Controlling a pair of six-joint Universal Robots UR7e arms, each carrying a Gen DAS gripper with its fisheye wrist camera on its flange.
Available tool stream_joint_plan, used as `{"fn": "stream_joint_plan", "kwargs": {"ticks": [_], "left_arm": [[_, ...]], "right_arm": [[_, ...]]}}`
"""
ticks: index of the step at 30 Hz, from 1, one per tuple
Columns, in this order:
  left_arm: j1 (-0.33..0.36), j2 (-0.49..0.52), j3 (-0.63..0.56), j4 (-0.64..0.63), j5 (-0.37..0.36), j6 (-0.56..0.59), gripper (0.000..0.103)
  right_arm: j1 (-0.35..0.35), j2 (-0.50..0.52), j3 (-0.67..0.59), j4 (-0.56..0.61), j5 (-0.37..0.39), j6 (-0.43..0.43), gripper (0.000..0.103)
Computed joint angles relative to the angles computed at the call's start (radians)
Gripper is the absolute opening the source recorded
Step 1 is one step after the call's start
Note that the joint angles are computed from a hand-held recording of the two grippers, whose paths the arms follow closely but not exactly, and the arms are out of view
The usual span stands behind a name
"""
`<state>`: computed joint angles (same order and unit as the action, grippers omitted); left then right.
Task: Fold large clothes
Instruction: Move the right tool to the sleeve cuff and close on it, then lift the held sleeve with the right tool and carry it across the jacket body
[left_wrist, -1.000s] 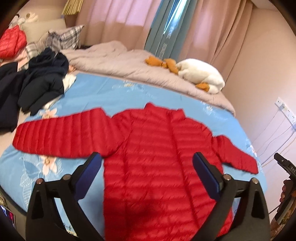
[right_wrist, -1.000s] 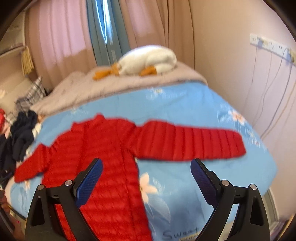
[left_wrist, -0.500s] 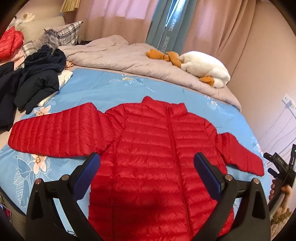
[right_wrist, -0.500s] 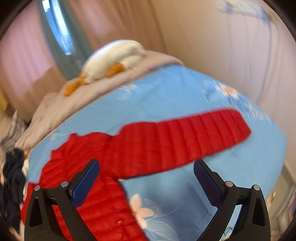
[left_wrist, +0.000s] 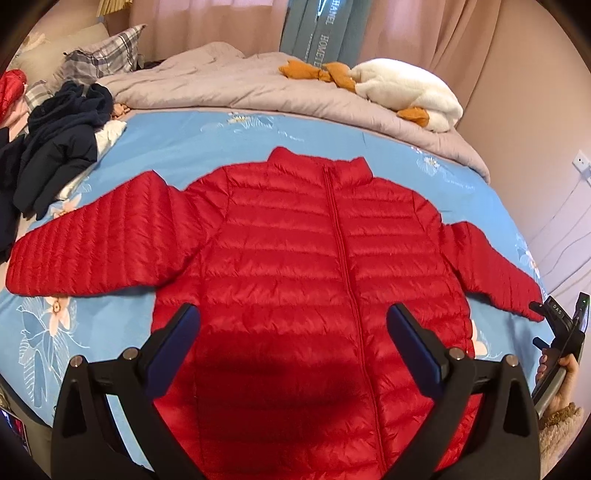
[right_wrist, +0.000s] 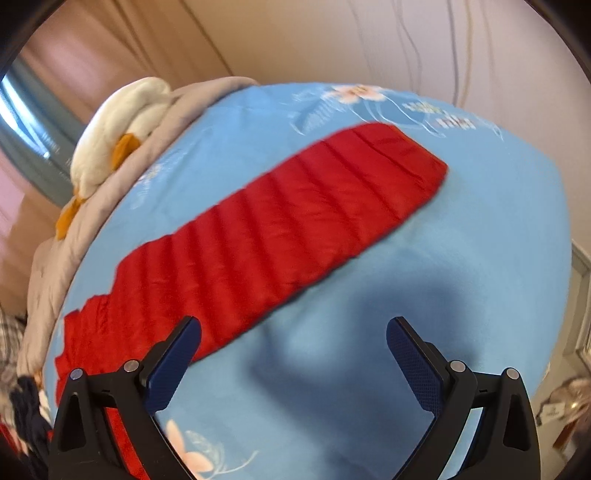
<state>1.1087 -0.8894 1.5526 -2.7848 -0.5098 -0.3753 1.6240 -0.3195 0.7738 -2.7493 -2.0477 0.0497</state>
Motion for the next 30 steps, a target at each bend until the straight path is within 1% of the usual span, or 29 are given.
{"fn": "stream_joint_plan", "kwargs": {"ticks": [2, 5, 9, 11, 13, 15, 17, 18, 19, 21, 22, 24, 27, 30], "left_arm": [[0.006, 0.002, -0.009, 0.041, -0.003, -0.031, 0.101], [0.013, 0.003, -0.015, 0.062, -0.013, -0.051, 0.101], [0.018, 0.003, -0.019, 0.087, -0.015, -0.070, 0.101], [0.021, 0.004, -0.022, 0.095, -0.011, -0.076, 0.101], [0.023, 0.002, -0.022, 0.097, -0.010, -0.085, 0.101], [0.026, 0.000, -0.021, 0.098, -0.012, -0.094, 0.101], [0.029, -0.001, -0.022, 0.100, -0.012, -0.100, 0.101], [0.029, -0.002, -0.021, 0.101, -0.009, -0.104, 0.101], [0.029, -0.004, -0.019, 0.101, -0.005, -0.106, 0.101], [0.028, -0.009, -0.013, 0.103, 0.005, -0.117, 0.101], [0.027, -0.014, -0.007, 0.099, 0.012, -0.122, 0.101], [0.022, -0.022, 0.008, 0.083, 0.024, -0.126, 0.101], [0.015, -0.039, 0.033, 0.042, 0.034, -0.123, 0.101], [0.009, -0.052, 0.057, -0.005, 0.035, -0.105, 0.101]], "right_arm": [[-0.007, -0.008, 0.016, -0.014, 0.006, 0.025, 0.100], [-0.022, -0.016, 0.030, -0.036, 0.028, 0.060, 0.100], [-0.043, -0.025, 0.040, -0.056, 0.060, 0.110, 0.095], [-0.052, -0.020, 0.032, -0.093, 0.084, 0.110, 0.094], [-0.058, -0.001, -0.008, -0.099, 0.092, 0.112, 0.088], [-0.066, 0.019, -0.052, -0.094, 0.109, 0.124, 0.080], [-0.078, 0.031, -0.072, -0.110, 0.151, 0.127, 0.080], [-0.081, 0.038, -0.083, -0.118, 0.163, 0.123, 0.074], [-0.080, 0.051, -0.106, -0.112, 0.160, 0.117, 0.068], [-0.072, 0.081, -0.165, -0.075, 0.111, 0.106, 0.034], [-0.070, 0.083, -0.173, -0.068, 0.099, 0.106, 0.027], [-0.068, 0.076, -0.164, -0.079, 0.107, 0.103, 0.010], [-0.043, 0.053, -0.130, -0.141, 0.097, 0.022, 0.007], [-0.016, 0.020, -0.096, -0.183, 0.125, -0.031, 0.007]]}}
